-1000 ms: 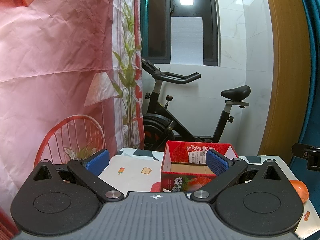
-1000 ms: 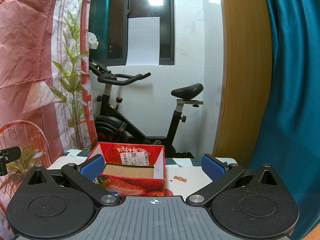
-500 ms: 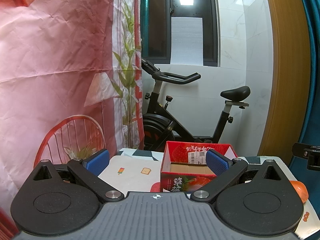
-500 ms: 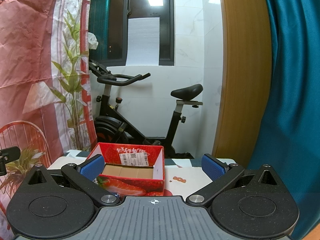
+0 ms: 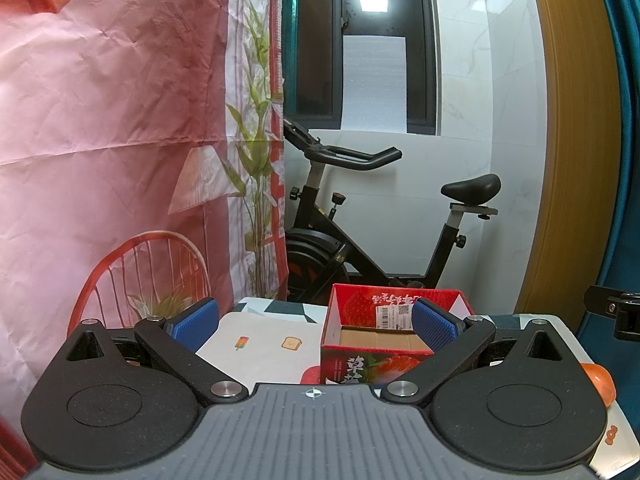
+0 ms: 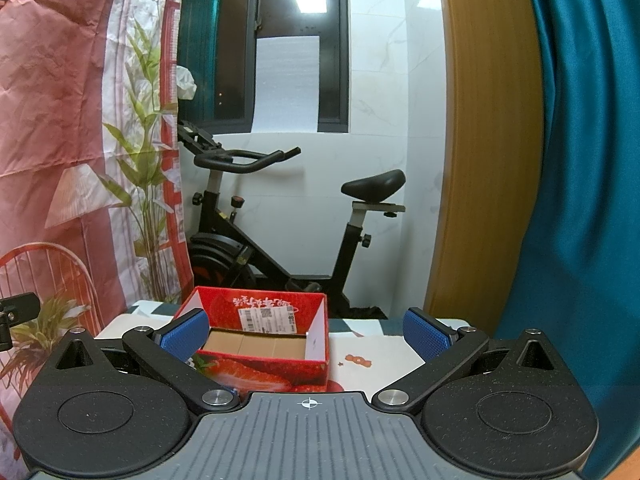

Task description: Organize soft objects

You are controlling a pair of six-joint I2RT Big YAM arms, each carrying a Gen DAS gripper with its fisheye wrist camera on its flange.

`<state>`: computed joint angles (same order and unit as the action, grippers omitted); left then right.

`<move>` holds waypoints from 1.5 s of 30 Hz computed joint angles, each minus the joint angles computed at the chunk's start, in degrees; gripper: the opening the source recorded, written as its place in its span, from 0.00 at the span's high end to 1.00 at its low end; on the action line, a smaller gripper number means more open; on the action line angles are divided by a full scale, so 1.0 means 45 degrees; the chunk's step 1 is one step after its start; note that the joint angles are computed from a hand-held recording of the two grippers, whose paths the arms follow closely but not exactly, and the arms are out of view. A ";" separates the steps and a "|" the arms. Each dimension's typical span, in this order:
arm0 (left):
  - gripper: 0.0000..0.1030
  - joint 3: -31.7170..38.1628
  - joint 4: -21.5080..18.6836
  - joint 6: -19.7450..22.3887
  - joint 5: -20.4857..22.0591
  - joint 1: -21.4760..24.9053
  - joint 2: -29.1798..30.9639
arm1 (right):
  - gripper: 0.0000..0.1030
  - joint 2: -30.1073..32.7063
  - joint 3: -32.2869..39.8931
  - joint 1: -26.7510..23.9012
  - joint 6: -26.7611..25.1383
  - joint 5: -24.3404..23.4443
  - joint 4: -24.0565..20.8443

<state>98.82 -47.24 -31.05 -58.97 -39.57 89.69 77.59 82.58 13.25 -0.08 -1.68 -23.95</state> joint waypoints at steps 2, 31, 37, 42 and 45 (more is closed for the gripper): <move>0.00 0.0007 0.0001 0.0000 -0.0001 -0.0004 0.0002 | 0.00 -0.0015 -0.0088 0.0030 -0.0013 0.0026 0.0103; 0.00 -0.2311 0.1959 -0.0303 0.3063 0.2224 0.0587 | 0.00 0.2526 -0.1380 -0.0387 0.0948 -0.2058 0.4028; 0.01 -0.2446 0.1969 -0.0077 0.3546 0.2788 0.1326 | 0.00 0.3664 -0.1023 -0.0387 0.0544 -0.2254 0.3205; 0.13 -0.3168 0.3235 -0.0054 0.4490 0.3223 0.1420 | 0.00 0.4162 -0.1103 -0.0346 0.0313 -0.2574 0.3154; 0.15 -0.3465 0.4114 0.0292 0.4918 0.3365 0.1560 | 0.00 0.4473 -0.0949 -0.0321 0.0170 -0.2495 0.2772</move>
